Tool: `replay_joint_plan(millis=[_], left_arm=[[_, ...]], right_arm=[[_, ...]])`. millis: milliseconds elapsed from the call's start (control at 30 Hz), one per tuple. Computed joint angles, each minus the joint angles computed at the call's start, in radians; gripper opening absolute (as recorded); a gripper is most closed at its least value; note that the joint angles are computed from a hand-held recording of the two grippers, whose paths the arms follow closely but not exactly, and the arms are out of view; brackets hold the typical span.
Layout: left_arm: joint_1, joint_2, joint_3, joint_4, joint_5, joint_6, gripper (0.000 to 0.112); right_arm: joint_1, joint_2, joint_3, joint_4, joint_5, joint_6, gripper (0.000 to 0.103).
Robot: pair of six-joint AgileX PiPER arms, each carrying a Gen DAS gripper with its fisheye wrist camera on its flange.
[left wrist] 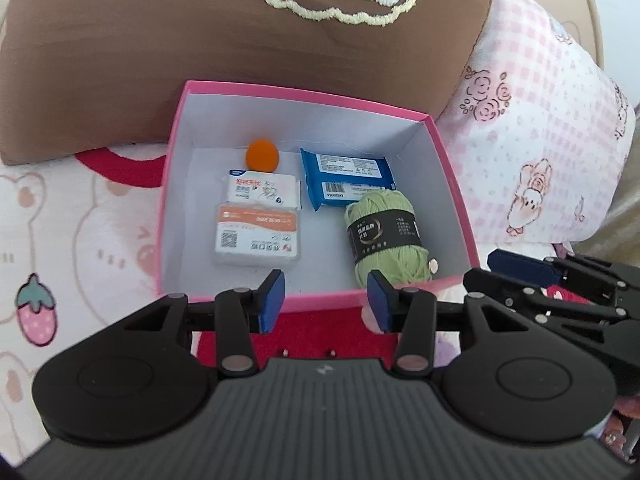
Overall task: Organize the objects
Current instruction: 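Open the left gripper and release the green yarn ball, then withdraw the left tool up and back from the pink box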
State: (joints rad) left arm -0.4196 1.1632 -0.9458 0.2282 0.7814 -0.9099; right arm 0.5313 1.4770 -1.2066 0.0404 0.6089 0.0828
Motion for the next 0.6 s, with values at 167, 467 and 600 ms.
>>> replay_joint_plan(millis=[167,467,600], left_arm=[[-0.033,-0.070,-0.027,-0.014,0.111,0.022,0.046],[-0.222,-0.235,-0.038,0.133,0.290,-0.168,0.050],[-0.384,-0.277,-0.050,0.238,0.383,-0.308,0.052]], right_arm=[[0.066,-0.057,0.006,-0.098,0.041,0.124,0.036],[0.220,-0.198,0.051,-0.257,0.118,0.273,0.051],[0.277,-0.249,0.077,-0.315,0.145,0.361,0.057]])
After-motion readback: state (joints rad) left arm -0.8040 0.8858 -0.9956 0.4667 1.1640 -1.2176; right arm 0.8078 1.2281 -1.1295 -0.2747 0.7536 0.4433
